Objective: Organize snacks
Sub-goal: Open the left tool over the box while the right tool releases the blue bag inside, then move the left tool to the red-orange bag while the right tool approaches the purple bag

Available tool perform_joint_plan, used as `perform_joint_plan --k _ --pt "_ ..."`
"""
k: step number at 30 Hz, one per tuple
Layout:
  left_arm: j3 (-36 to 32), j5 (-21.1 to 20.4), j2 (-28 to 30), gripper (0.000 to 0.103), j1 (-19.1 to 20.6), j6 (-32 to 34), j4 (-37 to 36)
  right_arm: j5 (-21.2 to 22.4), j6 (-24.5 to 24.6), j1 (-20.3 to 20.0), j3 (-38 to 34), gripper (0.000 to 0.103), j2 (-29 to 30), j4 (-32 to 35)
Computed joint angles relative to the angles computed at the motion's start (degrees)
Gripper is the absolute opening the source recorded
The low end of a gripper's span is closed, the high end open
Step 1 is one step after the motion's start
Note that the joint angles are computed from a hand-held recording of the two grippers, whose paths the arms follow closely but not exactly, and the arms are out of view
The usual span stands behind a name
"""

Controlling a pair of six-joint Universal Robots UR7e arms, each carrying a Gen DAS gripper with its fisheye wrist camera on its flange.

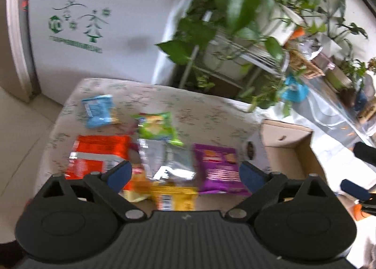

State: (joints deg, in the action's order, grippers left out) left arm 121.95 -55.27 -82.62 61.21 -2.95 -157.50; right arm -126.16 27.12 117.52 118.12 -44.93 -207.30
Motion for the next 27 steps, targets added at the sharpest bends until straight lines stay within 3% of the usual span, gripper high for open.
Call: perform_joint_plan --k 9,19,24,27 --pt "-3.1 2.6 0.0 0.097 4.4 2.9 0.2 3.0 -1.2 -0.2 -2.8 0.089 2.0 3.4" --pt "-7.8 3.8 3.6 0.098 9.3 5.4 2.3 9.5 1.5 -1.9 -5.2 0.089 3.9 7.7" --pt "-10.8 3.6 6.3 0.098 11.4 3.9 6.1 10.7 2.5 -2.8 -7.5 0.089 5.1 11.2" --pt "-11.9 3.0 7.7 0.098 12.2 4.4 6.5 9.0 2.2 -3.0 -9.7 0.089 6.3 14.4"
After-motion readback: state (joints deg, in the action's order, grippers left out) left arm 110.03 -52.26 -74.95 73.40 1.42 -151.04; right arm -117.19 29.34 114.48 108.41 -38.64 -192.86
